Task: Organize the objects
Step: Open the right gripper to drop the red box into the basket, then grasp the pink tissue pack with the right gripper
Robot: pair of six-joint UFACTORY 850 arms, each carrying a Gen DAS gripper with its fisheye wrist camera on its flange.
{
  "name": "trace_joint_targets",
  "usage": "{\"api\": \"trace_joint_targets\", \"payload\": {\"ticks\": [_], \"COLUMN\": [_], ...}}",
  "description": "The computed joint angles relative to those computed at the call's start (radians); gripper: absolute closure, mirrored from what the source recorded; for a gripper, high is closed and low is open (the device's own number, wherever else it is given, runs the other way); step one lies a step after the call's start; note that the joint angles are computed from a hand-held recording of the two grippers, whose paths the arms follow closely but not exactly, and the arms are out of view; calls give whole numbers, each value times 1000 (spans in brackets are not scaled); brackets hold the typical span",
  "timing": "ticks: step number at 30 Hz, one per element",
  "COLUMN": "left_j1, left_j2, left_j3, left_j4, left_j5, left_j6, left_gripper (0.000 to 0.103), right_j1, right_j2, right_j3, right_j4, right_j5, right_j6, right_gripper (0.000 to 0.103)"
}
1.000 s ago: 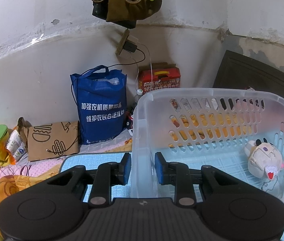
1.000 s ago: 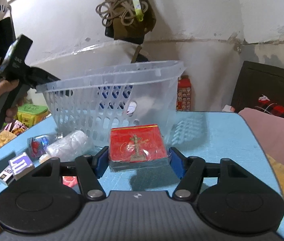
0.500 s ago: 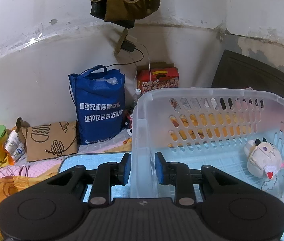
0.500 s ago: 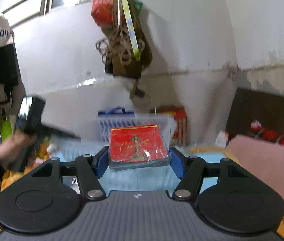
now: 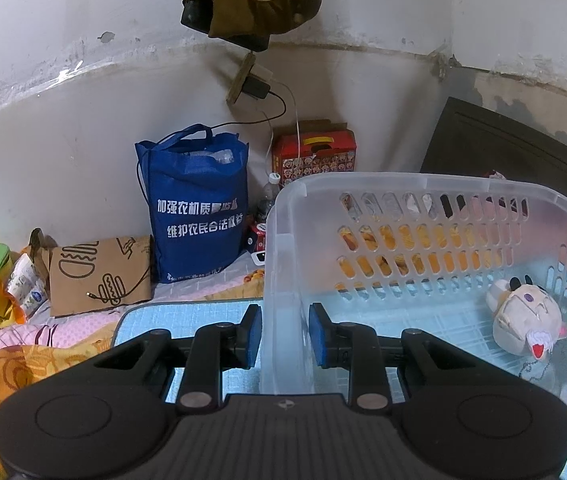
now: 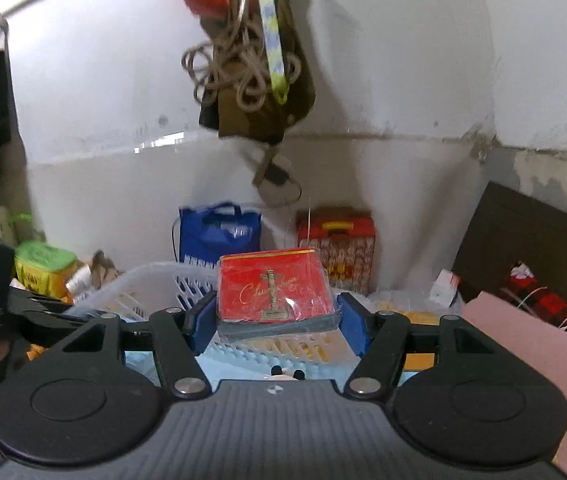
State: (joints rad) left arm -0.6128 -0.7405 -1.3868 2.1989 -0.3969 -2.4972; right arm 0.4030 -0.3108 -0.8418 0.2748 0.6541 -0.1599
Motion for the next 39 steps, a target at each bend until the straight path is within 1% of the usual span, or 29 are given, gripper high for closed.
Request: {"api": "trace_joint_targets", "payload": {"ticks": [2, 4, 6, 8, 10, 12, 16, 18, 20, 23, 25, 27, 30, 32, 35, 39], "left_j1": [0, -1, -1, -2, -1, -1, 0, 0, -1, -1, -1, -1, -1, -1, -2, -3], "left_j2": [0, -1, 0, -1, -1, -1, -4, -2, -1, -1, -1, 0, -1, -1, -2, -4], "left_j3": [0, -2, -1, -2, -4, -4, -9, -5, -1, 0, 0, -1, -3, -2, -4, -10], "left_j4": [-2, -9, -8, -14, -15, -15, -19, -14, -13, -16, -20, -23, -30, -31, -43, -56], "left_j5": [1, 3, 2, 3, 6, 6, 6, 4, 1, -2, 0, -1, -1, -3, -6, -5], "left_j6": [0, 11, 8, 13, 16, 17, 23, 18, 21, 31, 38, 43, 51, 54, 66, 78], "left_gripper": [72, 72, 72, 72, 72, 72, 72, 72, 72, 71, 71, 71, 71, 71, 70, 70], "right_j1": [-5, 3, -1, 0, 6, 15, 17, 20, 27, 40, 65, 102, 149, 173, 195, 225], "right_j2": [-27, -47, -58, -66, -67, -51, 19, 48, 74, 82, 62, 35, -2, -32, -68, -120], "right_j3": [-36, -57, -71, -76, -74, -42, 56, 101, 162, 221, 246, 276, 316, 337, 343, 316], "right_j4": [-9, 53, 28, 28, 67, 90, 48, 38, 25, 5, 22, 56, 59, 43, 13, 23], "right_j5": [-38, -46, -73, -80, -78, -13, 68, 85, 136, 177, 202, 258, 330, 383, 389, 386], "right_j6": [2, -62, -43, -43, -90, -92, -31, -10, 29, 96, 101, 99, 129, 181, 220, 201], "right_gripper": [37, 37, 37, 34, 11, 1, 0, 0, 0, 0, 0, 0, 0, 0, 0, 0]}}
